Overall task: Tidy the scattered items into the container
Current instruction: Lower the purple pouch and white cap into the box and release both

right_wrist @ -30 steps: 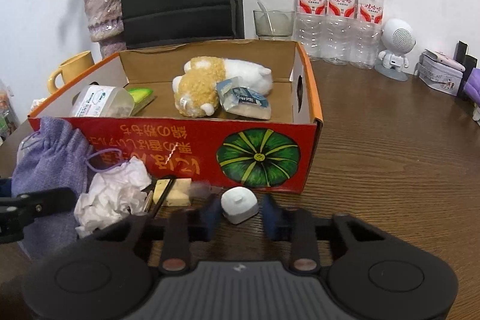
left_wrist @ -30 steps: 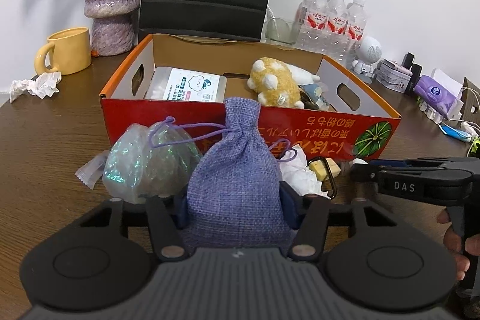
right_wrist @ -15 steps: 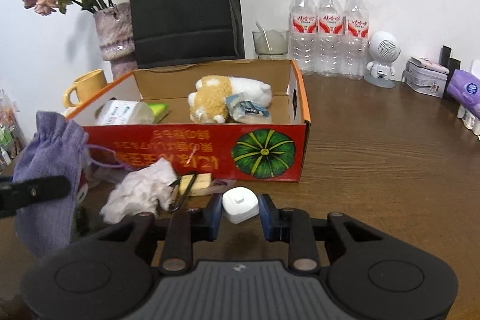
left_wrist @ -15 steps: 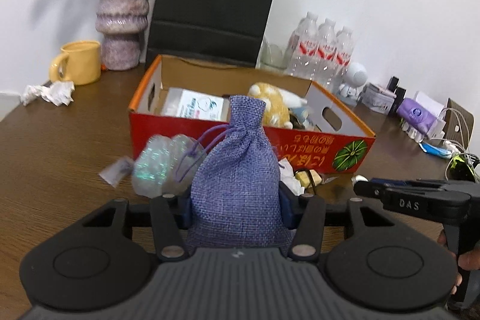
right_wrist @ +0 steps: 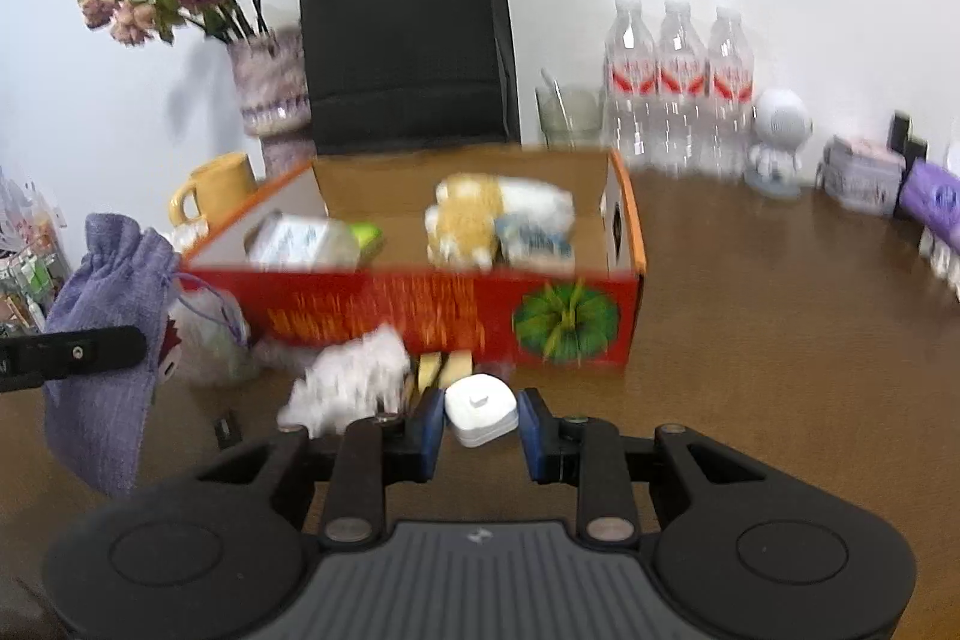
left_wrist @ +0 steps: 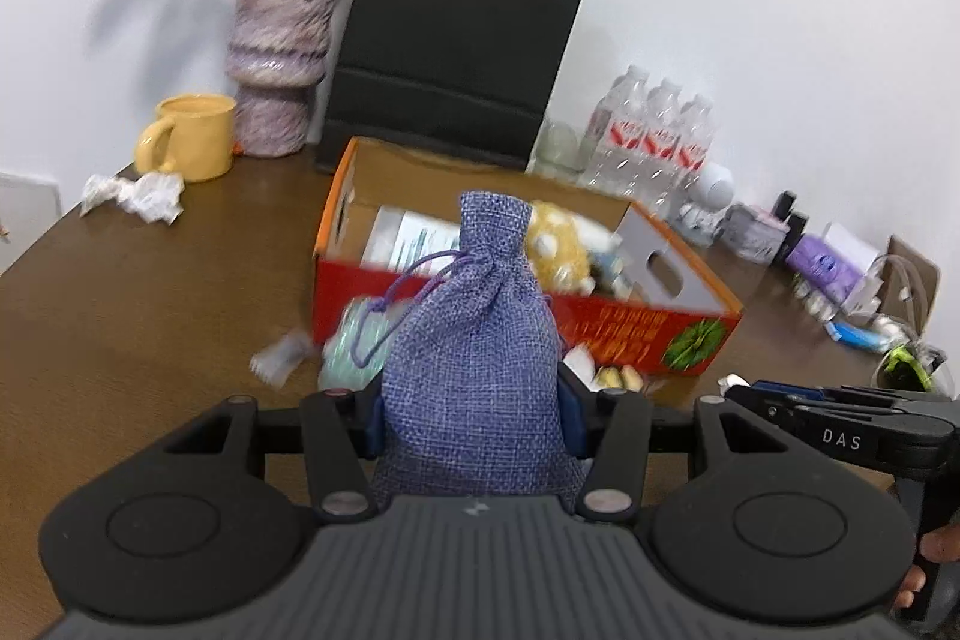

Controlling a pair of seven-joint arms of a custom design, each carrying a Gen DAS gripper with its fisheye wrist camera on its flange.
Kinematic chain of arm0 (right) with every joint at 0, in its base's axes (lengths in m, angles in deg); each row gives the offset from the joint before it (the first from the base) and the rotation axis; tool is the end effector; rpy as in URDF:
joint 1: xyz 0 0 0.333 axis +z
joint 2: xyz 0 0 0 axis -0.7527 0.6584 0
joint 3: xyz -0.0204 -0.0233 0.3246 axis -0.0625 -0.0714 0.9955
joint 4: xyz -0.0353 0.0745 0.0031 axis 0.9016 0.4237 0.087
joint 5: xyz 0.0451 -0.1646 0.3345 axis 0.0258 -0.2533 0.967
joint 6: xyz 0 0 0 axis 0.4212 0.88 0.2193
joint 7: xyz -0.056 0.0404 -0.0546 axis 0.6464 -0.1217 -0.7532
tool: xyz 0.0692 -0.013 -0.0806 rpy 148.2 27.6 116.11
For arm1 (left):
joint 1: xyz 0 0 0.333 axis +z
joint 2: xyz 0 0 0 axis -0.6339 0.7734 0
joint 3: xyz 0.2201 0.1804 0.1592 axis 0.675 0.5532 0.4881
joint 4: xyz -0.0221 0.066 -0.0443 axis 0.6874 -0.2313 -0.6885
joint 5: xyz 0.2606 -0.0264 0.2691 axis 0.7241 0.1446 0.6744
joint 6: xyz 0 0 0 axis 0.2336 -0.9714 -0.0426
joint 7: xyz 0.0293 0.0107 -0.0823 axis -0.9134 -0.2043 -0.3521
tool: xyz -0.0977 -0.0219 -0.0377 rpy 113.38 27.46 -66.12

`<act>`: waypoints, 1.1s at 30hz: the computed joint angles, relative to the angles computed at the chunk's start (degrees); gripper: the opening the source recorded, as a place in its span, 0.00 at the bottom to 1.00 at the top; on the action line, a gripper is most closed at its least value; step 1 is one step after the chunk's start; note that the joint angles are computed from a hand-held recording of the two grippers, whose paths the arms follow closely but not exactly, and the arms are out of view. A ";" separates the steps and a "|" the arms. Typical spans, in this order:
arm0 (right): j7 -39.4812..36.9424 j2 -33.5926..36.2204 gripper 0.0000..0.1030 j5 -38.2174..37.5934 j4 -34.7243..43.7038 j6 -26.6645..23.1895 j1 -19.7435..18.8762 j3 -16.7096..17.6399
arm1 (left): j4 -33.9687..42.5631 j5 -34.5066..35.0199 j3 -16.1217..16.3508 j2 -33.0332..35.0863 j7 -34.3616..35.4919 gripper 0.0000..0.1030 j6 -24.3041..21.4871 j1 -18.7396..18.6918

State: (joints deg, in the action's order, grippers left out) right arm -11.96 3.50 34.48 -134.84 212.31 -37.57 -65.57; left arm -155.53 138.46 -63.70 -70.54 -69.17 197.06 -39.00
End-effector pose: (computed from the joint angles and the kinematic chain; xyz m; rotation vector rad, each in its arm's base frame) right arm 0.5431 0.0599 0.4911 -1.8402 1.2351 -0.5301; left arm 0.4712 -0.1760 0.5180 -1.8392 1.4494 -1.1044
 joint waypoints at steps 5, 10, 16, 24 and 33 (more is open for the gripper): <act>1.01 4.63 0.25 -4.09 8.94 -0.92 -0.37 0.20 | 7.48 -9.17 2.76 4.34 12.57 0.51 1.57 0.03; 26.55 15.45 0.25 -30.36 22.98 -6.86 0.11 -1.76 | 17.36 -47.28 3.04 13.65 50.15 0.51 -3.52 -2.66; 46.10 28.18 0.25 -48.79 41.82 -22.20 0.92 -4.05 | 36.55 -56.72 0.99 27.72 59.56 0.51 -18.39 -2.17; 54.03 35.14 0.25 -56.97 51.57 -29.18 0.33 -3.03 | 46.82 -55.75 1.55 35.81 59.71 0.52 -27.06 -4.13; 55.21 37.25 0.46 -58.80 55.54 -31.74 -0.11 -2.32 | 49.58 -53.30 2.58 37.24 59.65 0.73 -29.66 -5.44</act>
State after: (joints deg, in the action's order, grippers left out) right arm 43.26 40.76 -24.32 -79.29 180.57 -37.68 -67.89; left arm -105.96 85.17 -61.12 -33.30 -9.52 167.41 -44.44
